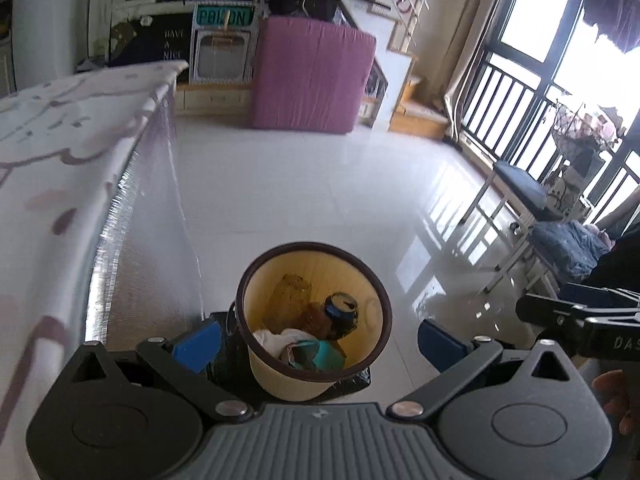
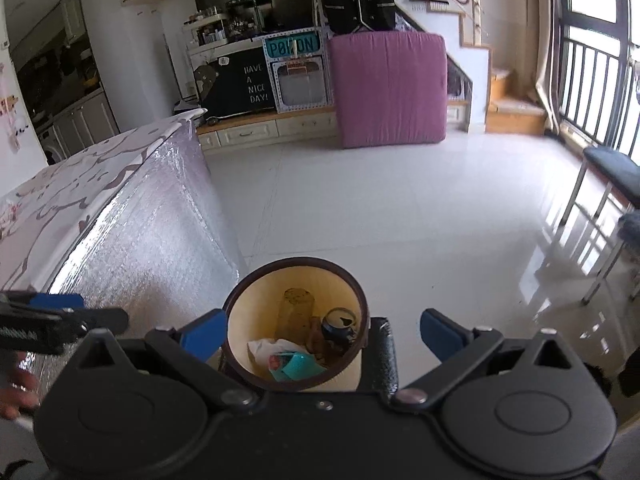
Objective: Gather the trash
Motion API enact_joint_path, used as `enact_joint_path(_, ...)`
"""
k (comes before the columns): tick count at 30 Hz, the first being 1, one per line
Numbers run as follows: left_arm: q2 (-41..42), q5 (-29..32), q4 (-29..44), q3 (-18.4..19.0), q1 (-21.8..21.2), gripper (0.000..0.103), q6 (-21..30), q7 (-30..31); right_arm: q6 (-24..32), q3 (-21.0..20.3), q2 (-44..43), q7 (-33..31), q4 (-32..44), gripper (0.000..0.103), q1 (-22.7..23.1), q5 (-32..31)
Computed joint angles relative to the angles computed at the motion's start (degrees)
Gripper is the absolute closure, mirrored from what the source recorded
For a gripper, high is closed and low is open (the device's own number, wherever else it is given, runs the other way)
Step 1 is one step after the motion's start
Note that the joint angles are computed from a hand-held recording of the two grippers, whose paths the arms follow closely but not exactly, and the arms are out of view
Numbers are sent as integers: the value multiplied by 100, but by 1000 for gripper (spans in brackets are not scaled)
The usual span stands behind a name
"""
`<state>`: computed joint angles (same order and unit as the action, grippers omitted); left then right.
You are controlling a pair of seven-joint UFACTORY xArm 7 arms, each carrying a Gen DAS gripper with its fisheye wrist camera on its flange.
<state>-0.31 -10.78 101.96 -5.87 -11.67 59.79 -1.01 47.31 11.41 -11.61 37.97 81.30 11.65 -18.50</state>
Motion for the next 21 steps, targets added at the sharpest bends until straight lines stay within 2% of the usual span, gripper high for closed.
enact_joint_path(10, -881, -81, -647, 118, 73, 0, -332, 46, 384, 362, -296, 439, 99, 0, 53, -518)
enact_joint_path(21, -1436, -303, -932, 422, 270, 0, -417, 271, 756, 709, 30, 755, 784, 0, 339, -1000)
